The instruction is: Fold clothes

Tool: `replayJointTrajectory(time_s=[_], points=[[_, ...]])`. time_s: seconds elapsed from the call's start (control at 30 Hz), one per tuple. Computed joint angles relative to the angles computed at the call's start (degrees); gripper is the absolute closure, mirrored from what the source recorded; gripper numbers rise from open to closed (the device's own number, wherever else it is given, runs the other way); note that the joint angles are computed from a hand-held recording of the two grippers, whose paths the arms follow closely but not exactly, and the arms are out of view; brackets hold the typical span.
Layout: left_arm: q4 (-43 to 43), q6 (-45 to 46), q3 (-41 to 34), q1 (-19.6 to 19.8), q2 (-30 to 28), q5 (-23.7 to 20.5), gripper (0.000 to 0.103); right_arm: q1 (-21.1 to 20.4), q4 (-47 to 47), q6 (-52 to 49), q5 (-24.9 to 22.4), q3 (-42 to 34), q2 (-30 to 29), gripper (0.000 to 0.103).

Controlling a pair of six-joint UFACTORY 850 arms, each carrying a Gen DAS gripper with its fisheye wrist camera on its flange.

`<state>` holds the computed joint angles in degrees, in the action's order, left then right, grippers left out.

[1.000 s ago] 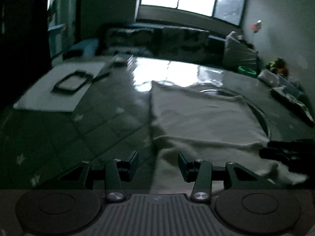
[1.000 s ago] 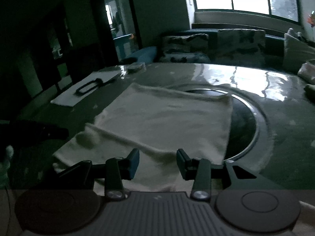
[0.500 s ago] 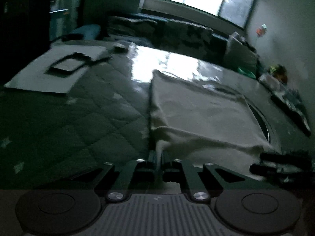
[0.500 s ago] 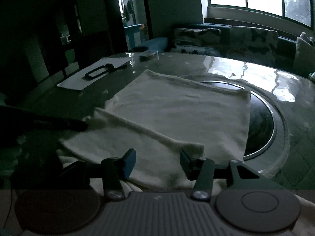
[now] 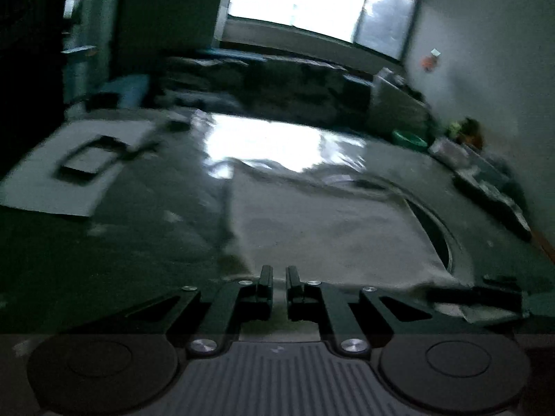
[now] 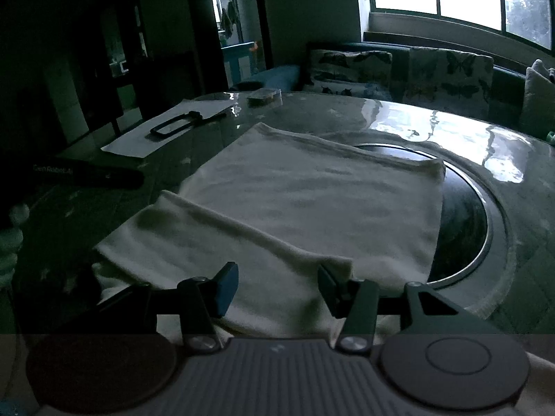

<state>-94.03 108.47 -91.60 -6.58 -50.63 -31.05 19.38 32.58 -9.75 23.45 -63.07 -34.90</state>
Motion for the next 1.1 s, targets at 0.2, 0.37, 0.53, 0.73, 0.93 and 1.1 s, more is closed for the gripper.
replayJointTrajectory(time_s=[0.2,0.37,0.53,0.73,0.93,1.1], points=[[5.5,-7.98,-4.29,-0.39,-3.43,4.37,0.096,-0.22,-0.14,0.53,-0.55,-0.55,-0.81,0.051],[-0.02,-2.32,-2.91,0.21,-2.27,4.27,0.093,-0.41,-1.31,1.04,-0.13,-0.47,-0.45,0.051],[3.49,-4.02,-4.76,-0.73,-3.85,7.36,0.087,-0.93,0.1,-0.19,-1.83,-2.54,-2.07,0.051],[-4.85,3.56,-0.95,-0.71,-0.71,8.72,0.084,-0.3,0.02,-0.19,-0.09,-0.27,-0.26,0.051],[-8.92,13.06,4.18,-1.25,2.14,5.76,0.084,1.05,2.48,-5.07,-0.68,1.61,0.88,0.052],[-12.81,20.71,6.14,-2.24,2.37,8.5,0.083,2.24,6.12,-10.05,0.86,2.53,1.71,0.052]])
